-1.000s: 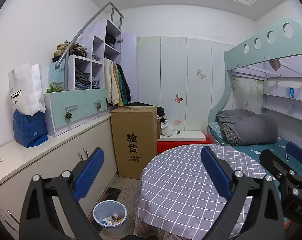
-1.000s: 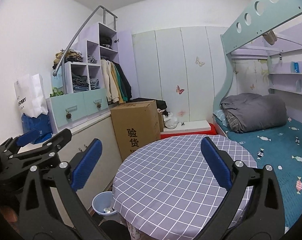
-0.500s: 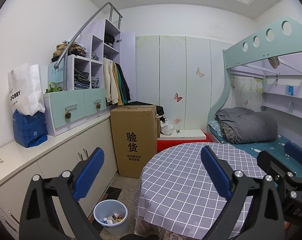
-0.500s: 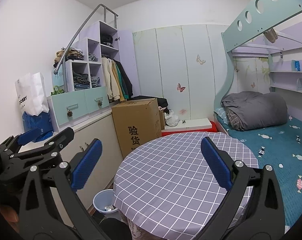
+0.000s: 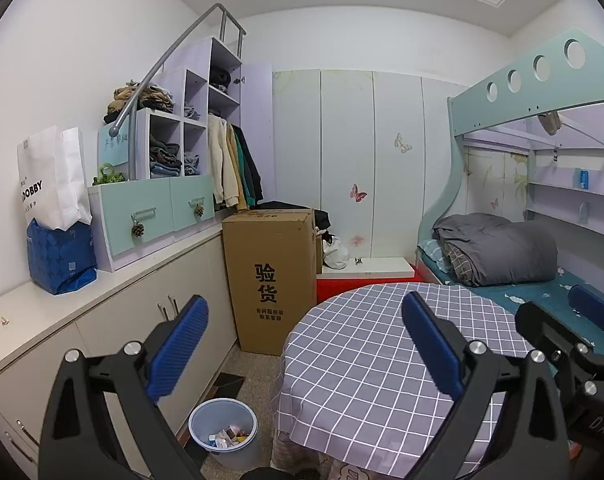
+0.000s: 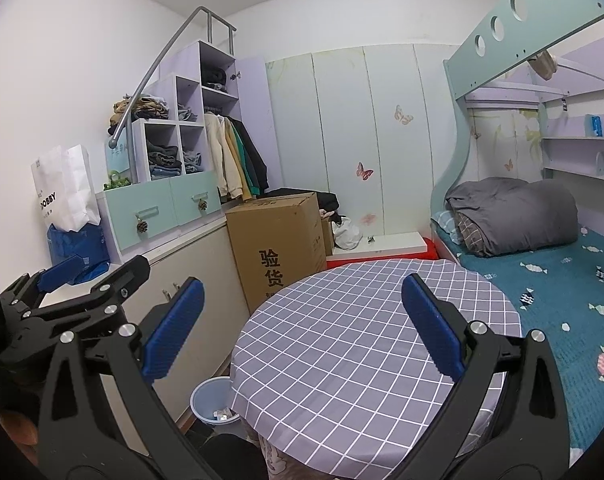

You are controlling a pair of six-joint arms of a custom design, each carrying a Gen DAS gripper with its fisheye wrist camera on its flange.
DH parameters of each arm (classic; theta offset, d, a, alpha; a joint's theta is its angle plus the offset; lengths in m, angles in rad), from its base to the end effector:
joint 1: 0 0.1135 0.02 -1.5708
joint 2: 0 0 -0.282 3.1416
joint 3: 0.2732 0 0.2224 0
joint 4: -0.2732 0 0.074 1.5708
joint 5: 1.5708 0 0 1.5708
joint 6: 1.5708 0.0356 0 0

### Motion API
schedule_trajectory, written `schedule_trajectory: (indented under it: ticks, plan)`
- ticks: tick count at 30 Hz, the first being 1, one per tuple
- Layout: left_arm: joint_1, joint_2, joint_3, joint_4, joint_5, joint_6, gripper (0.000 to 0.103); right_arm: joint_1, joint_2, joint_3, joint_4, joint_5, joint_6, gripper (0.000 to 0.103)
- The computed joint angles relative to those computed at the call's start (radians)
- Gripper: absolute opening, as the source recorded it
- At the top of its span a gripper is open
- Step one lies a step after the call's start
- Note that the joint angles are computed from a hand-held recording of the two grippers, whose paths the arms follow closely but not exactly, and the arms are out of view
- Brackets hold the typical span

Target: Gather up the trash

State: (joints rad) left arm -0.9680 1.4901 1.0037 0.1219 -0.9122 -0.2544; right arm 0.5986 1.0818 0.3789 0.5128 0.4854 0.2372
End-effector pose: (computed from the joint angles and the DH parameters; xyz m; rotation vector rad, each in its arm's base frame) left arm 0.1956 -0.2346 0.3134 0.0554 1.7899 0.0111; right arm 0.1691 0.0952 0.2499 0.0366 1.7419 0.1859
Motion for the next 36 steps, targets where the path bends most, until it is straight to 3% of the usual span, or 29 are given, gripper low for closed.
schedule_trajectory:
  ticks: [36]
  plan:
    - [0.018, -0.002, -0.020, 0.025, 0.028, 0.017, 0.096, -0.004, 0.004, -0.002, -0.003, -0.010, -0.003, 0.097]
